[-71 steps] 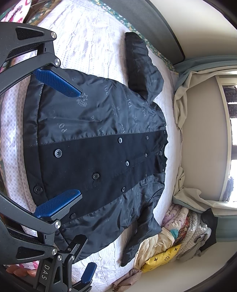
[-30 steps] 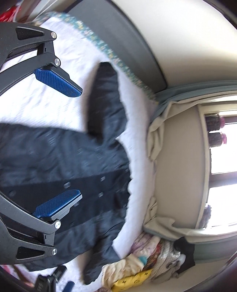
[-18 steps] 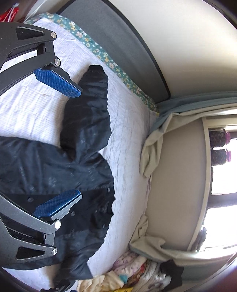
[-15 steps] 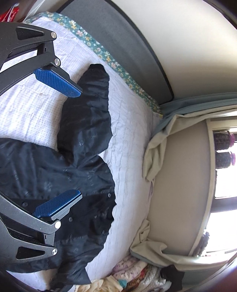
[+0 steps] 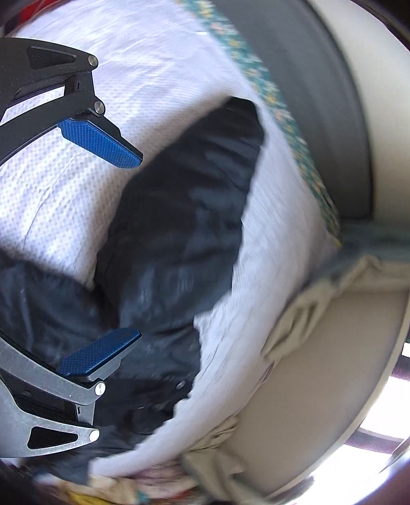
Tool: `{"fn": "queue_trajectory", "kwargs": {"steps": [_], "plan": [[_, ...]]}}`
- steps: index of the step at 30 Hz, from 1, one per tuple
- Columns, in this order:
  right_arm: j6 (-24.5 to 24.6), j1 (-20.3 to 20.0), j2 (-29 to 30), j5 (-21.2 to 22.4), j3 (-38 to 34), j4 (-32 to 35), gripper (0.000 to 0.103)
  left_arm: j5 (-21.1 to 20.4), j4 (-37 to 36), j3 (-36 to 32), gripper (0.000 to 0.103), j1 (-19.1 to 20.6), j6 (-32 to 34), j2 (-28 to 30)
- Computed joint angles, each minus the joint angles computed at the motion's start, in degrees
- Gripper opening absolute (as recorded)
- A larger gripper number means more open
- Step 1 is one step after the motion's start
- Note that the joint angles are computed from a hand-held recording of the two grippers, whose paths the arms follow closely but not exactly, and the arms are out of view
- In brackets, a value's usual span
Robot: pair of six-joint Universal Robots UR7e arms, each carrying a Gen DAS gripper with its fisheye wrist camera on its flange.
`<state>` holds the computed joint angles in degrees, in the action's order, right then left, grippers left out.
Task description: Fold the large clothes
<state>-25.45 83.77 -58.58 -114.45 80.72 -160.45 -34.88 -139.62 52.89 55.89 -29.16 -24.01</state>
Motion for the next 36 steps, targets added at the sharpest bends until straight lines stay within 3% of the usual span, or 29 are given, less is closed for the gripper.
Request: {"fn": "queue_trajectory", "kwargs": {"steps": [4, 7, 10, 13, 18, 29, 31, 33, 36], "plan": [[0.76, -0.39, 0.64, 0.94, -0.44, 1.19, 0.103, -4.47, -2.91, 4.92, 0.101, 2.98, -7.25, -4.07], [1.17, -0.48, 1.20, 1.61, -1.14, 2.97, 0.103, -6.78, -5.50, 6.85, 0.100, 4.42, -9.14, -5.51], [1.02, -0.38, 1.58, 2.32, -1.51, 3.17, 0.103, -7.08, -4.88, 5.63, 0.095, 5.86, -10.31, -5.06], [1.49, -0.54, 1.71, 3.25, -1.87, 3.53, 0.103, -11.74, -7.68, 5.42, 0.092, 8.15, -12.47, -4.88], [2.46, -1.21, 2.50, 2.92, -3.07, 4.48, 0.103, -18.72, -18.78, 6.78, 0.091, 11.01, -12.66, -4.00], [5.71, -2.45, 4.94, 3.47, -7.35, 10.54, 0.103, -30.63, -28.30, 3.82, 0.091, 15.72, -16.45, -0.42], [5.62, -2.48, 5.34, 3.27, -7.83, 10.89, 0.103, -31.90, -30.10, 2.76, 0.078, 16.07, -15.94, 0.62], [5.52, -2.57, 5.72, 2.94, -8.19, 11.18, 0.103, -34.29, -29.95, 1.76, 0.048, 16.68, -15.51, 1.40], [6.24, -2.86, 6.19, 2.92, -8.93, 12.49, 0.103, -33.46, -29.30, 0.65, 0.030, 16.44, -14.59, 2.11]]}}
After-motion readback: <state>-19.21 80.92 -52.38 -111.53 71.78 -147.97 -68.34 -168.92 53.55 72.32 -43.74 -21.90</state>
